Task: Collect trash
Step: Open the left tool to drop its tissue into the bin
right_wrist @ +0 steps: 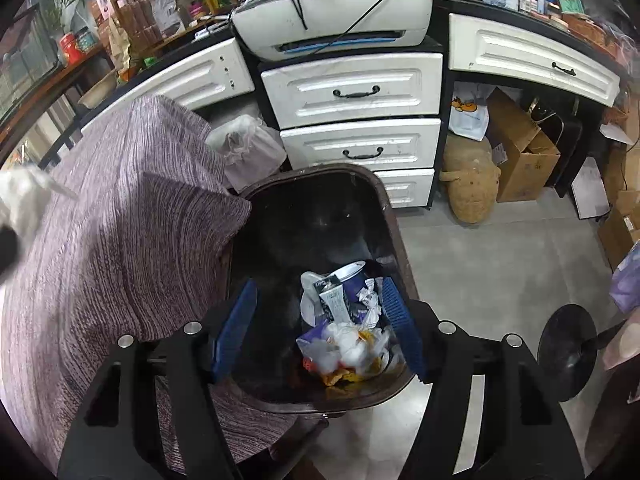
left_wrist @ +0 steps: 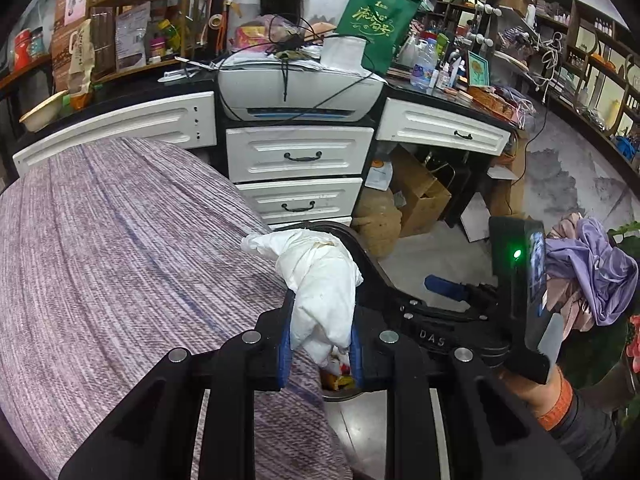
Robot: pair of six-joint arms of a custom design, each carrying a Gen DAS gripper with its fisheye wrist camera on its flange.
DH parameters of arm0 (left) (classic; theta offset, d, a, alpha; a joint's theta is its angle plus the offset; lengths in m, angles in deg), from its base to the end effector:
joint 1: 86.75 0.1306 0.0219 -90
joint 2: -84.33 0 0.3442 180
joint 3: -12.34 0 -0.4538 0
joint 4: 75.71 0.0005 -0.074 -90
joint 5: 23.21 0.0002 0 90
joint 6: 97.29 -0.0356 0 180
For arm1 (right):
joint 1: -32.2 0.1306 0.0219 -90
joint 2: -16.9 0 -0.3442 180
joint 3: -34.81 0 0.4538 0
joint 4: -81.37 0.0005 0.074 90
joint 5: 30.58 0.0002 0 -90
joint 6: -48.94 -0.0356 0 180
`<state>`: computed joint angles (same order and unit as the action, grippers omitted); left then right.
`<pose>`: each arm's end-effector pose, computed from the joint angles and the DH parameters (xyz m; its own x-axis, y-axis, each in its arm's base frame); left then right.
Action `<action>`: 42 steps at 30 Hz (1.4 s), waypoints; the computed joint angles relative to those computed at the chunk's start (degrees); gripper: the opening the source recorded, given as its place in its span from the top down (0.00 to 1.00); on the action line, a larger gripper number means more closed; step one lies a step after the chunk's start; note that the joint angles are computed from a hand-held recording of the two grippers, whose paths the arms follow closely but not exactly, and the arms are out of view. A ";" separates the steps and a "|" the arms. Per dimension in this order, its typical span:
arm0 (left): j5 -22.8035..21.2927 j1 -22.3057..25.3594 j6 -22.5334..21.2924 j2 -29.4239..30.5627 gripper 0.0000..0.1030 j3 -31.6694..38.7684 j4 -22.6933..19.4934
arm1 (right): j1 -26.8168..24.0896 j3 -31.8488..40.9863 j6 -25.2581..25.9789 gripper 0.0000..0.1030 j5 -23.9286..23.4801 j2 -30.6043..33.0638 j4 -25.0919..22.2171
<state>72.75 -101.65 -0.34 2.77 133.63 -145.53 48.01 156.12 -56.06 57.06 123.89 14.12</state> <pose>0.5450 -0.1494 0.5672 -0.7405 0.0725 -0.6682 0.2364 0.9587 -0.1579 0.6040 0.1720 0.4845 -0.8182 0.0371 -0.5737 -0.0873 0.9783 0.1878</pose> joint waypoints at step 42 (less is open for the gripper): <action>-0.44 -5.47 -0.82 4.39 0.12 2.33 -0.69 | -5.02 -0.90 -7.00 0.18 2.83 -5.45 4.58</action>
